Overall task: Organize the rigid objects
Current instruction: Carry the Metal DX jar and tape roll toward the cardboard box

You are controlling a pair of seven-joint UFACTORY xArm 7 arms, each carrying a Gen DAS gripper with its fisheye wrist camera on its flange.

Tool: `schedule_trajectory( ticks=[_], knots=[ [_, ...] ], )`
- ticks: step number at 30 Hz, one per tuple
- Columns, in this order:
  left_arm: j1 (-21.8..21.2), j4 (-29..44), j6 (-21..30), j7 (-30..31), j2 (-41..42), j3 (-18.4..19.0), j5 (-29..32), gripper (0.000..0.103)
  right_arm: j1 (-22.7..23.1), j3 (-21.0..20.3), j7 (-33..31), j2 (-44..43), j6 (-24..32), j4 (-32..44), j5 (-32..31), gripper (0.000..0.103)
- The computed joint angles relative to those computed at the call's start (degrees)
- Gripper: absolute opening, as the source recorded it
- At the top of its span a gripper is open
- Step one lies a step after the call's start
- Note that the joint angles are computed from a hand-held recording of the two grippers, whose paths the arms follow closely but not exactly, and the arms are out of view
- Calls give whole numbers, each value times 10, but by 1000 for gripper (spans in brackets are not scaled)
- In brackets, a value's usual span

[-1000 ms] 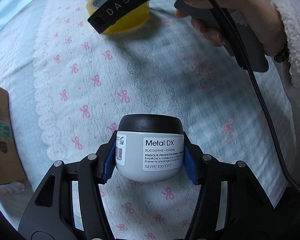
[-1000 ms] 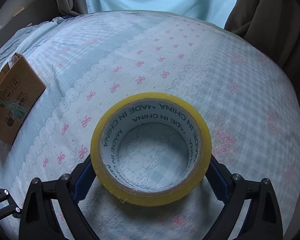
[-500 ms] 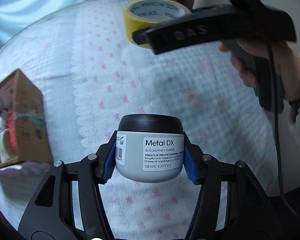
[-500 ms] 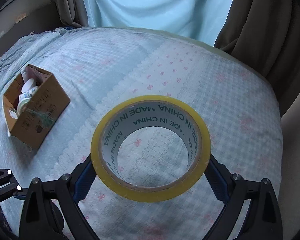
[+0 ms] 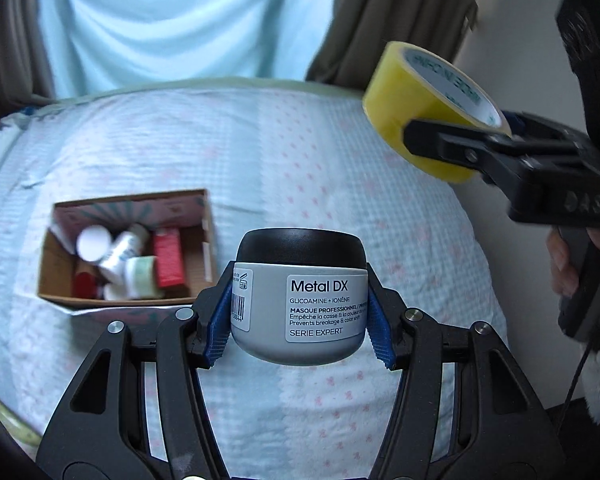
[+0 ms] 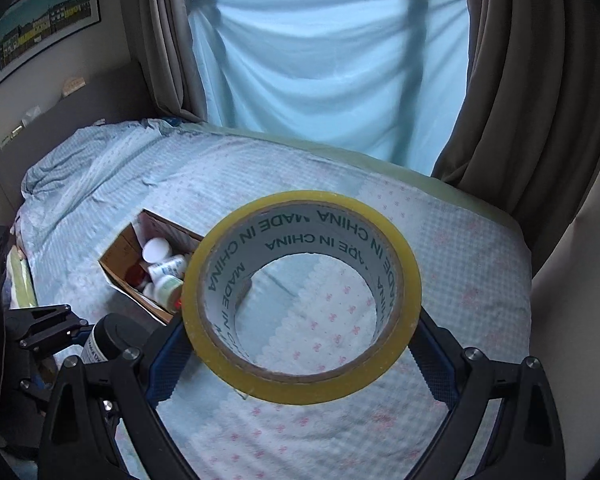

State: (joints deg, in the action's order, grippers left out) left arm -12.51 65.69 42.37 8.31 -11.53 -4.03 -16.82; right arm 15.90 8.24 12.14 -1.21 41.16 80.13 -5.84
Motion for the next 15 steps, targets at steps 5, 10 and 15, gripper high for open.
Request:
schedule_trajectory(
  ticks=[5, 10, 15],
  knots=[
    [31, 36, 42, 34, -14, 40, -13, 53, 35, 23, 78, 40, 51, 100, -53, 96],
    [70, 98, 89, 112, 18, 81, -51, 53, 93, 23, 163, 123, 105, 226, -96, 96],
    [129, 190, 159, 218, 92, 107, -109, 53, 173, -7, 247, 245, 186, 401, -133, 96]
  ],
)
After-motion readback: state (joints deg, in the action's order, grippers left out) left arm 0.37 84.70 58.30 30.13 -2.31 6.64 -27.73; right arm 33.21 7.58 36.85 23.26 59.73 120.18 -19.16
